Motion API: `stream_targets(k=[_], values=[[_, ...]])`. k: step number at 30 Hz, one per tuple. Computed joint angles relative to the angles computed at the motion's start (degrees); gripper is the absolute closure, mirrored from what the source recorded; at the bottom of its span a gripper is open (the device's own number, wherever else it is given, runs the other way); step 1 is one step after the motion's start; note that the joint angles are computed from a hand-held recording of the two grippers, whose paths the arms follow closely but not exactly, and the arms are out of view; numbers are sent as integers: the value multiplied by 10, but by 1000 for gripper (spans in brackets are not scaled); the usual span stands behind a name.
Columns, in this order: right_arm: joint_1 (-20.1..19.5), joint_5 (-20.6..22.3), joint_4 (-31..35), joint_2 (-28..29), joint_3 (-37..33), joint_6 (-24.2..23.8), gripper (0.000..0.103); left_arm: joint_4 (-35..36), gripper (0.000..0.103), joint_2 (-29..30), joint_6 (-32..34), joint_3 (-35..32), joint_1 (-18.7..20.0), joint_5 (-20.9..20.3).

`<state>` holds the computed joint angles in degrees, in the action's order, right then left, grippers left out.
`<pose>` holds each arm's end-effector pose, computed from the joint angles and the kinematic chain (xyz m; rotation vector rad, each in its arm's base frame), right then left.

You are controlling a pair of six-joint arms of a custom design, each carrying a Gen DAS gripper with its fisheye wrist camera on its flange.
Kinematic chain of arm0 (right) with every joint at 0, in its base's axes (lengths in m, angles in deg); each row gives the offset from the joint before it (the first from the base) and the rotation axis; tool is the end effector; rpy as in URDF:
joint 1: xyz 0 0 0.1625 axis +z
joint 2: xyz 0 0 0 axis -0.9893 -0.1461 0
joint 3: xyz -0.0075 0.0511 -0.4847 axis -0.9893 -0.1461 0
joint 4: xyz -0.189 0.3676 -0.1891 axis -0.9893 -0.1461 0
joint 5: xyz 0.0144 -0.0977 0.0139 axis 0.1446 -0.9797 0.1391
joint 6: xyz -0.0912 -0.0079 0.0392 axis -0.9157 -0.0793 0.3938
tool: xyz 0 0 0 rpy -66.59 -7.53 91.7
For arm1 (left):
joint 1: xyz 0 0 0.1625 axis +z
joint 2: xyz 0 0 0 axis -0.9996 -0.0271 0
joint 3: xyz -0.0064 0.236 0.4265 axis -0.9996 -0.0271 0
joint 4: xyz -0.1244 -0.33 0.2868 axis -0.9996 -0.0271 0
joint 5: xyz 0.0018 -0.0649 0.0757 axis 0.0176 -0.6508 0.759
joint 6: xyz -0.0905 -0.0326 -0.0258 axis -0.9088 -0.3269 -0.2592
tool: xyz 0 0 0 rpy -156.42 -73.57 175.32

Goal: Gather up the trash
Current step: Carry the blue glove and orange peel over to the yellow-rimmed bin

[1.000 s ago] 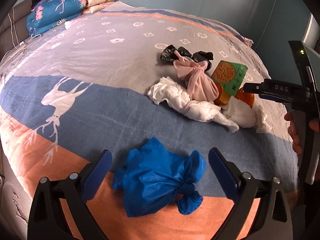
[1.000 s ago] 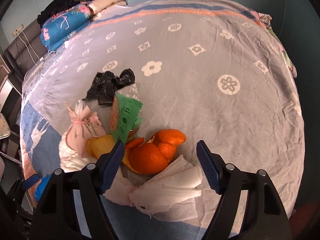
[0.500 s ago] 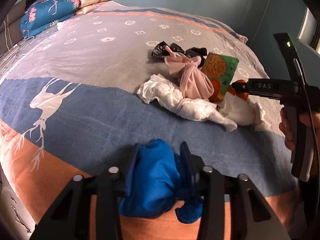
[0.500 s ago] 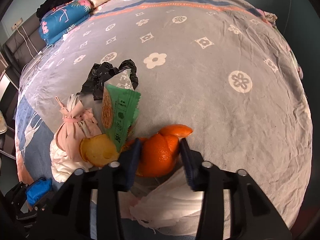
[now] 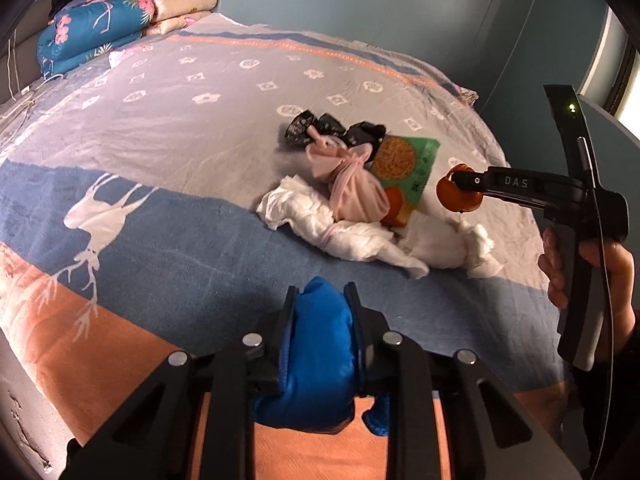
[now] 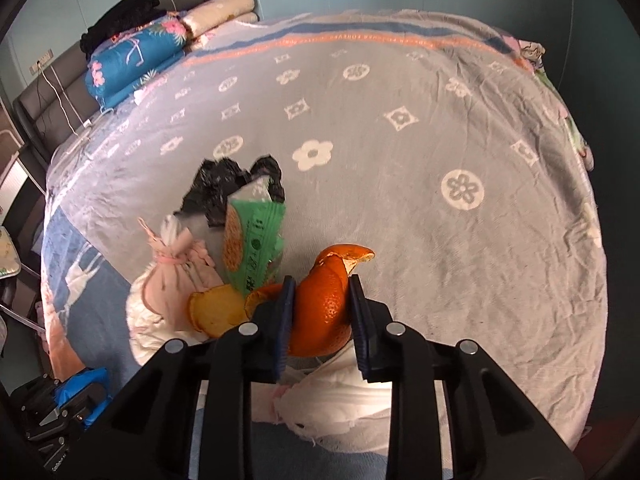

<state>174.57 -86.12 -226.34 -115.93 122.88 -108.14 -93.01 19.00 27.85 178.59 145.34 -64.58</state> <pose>0.1471 -0.9065 0.1577 0.7303 -2.5079 0.5807 -0.2106 -0.7043 0.1018 0.0811 2.3928 -0.9586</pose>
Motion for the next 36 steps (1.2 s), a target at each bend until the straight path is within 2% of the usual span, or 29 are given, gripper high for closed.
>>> stream_targets(k=[11,18,36], values=[[1,51,12,-63,55,26,78,-19,81,-12,15,11,-27,27],[0,74,10,-100,90,34,78,-11,81,-19,-1,16,-42,39],[-14,142,-19,-208,189,18,78,-34,81,-16,22,13,-98,81]])
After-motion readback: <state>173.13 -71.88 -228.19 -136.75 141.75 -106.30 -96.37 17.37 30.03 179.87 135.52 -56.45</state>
